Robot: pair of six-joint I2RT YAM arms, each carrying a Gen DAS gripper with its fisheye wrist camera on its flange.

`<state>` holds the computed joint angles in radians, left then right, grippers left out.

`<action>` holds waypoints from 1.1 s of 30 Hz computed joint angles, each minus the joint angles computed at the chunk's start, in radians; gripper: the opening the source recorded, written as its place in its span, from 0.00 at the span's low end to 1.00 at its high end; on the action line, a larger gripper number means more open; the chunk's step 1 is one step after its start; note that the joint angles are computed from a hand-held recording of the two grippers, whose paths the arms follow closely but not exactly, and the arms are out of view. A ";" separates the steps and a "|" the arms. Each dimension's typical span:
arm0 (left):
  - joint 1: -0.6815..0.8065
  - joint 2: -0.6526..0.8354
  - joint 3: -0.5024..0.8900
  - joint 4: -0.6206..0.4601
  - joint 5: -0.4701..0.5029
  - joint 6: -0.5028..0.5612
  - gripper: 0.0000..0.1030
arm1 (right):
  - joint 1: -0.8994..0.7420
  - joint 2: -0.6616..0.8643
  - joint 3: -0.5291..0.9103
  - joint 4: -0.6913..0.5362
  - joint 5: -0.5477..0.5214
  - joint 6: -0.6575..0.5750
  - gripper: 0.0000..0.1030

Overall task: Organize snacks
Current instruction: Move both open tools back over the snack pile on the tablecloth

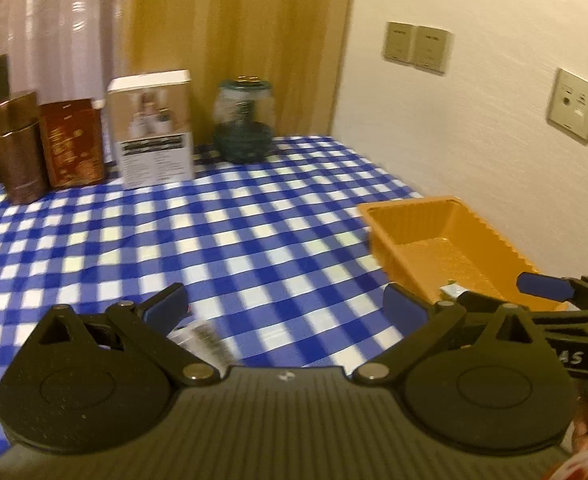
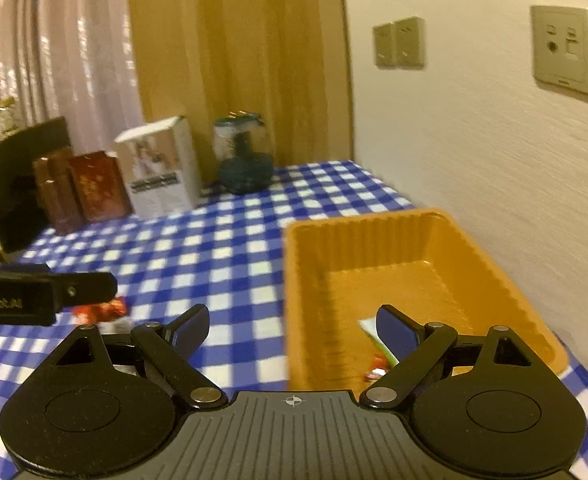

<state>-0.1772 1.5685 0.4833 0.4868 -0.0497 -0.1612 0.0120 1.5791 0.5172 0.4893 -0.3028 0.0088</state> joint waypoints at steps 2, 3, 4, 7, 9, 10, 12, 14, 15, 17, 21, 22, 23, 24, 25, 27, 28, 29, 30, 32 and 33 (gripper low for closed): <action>0.035 -0.034 -0.033 -0.005 0.004 -0.004 1.00 | 0.028 -0.014 -0.014 0.012 -0.014 -0.006 0.87; 0.057 -0.052 -0.050 -0.008 0.009 -0.004 1.00 | 0.046 -0.017 -0.020 0.020 -0.019 -0.008 0.87; 0.081 -0.076 -0.072 -0.013 0.012 -0.005 1.00 | 0.063 -0.021 -0.025 0.024 -0.022 -0.010 0.87; 0.150 -0.136 -0.128 -0.022 0.026 0.003 1.00 | 0.123 -0.025 -0.035 0.032 -0.024 -0.011 0.87; 0.191 -0.167 -0.157 -0.039 0.036 0.011 1.00 | 0.166 -0.029 -0.040 0.033 -0.017 -0.017 0.87; 0.211 -0.180 -0.171 -0.047 0.042 0.017 1.00 | 0.183 -0.027 -0.039 0.034 -0.015 -0.017 0.87; 0.240 -0.204 -0.198 -0.061 0.046 0.026 1.00 | 0.212 -0.020 -0.036 0.033 -0.015 -0.017 0.87; 0.264 -0.229 -0.221 -0.077 0.055 0.040 1.00 | 0.231 -0.007 -0.026 0.028 -0.016 -0.016 0.87; 0.275 -0.239 -0.231 -0.084 0.059 0.046 1.00 | 0.237 -0.001 -0.023 0.029 -0.018 -0.013 0.87; 0.292 -0.251 -0.248 -0.089 0.073 0.057 1.00 | 0.246 0.015 -0.015 0.030 -0.023 -0.010 0.87; 0.290 -0.248 -0.268 -0.076 0.071 0.066 1.00 | 0.260 0.044 -0.008 0.025 -0.014 -0.032 0.87; 0.286 -0.243 -0.271 -0.071 0.072 0.066 1.00 | 0.263 0.056 -0.004 0.028 -0.013 -0.039 0.87; 0.280 -0.235 -0.272 -0.066 0.071 0.062 1.00 | 0.266 0.066 -0.002 0.029 -0.010 -0.046 0.87; 0.277 -0.228 -0.275 -0.058 0.076 0.056 1.00 | 0.271 0.076 0.001 0.027 -0.007 -0.057 0.87; 0.274 -0.214 -0.272 -0.048 0.079 0.051 1.00 | 0.274 0.086 0.001 0.034 -0.006 -0.067 0.87; 0.266 -0.191 -0.270 -0.036 0.080 0.040 1.00 | 0.280 0.105 0.003 0.041 -0.005 -0.097 0.87; 0.263 -0.176 -0.270 -0.021 0.080 0.036 0.99 | 0.282 0.114 0.008 0.038 -0.002 -0.108 0.87; 0.261 -0.162 -0.271 -0.008 0.079 0.032 0.99 | 0.282 0.122 0.010 0.042 0.000 -0.112 0.87; 0.260 -0.148 -0.271 0.002 0.078 0.026 0.99 | 0.278 0.131 0.014 0.043 -0.009 -0.119 0.87; 0.268 -0.121 -0.271 0.021 0.088 0.023 0.99 | 0.273 0.144 0.022 0.041 -0.021 -0.134 0.87; 0.269 -0.110 -0.271 0.029 0.090 0.024 0.99 | 0.270 0.149 0.026 0.039 -0.024 -0.144 0.87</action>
<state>0.0923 1.4585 0.2124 0.5155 0.0405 -0.1373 0.2822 1.7285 0.5435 0.5283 -0.3267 -0.1353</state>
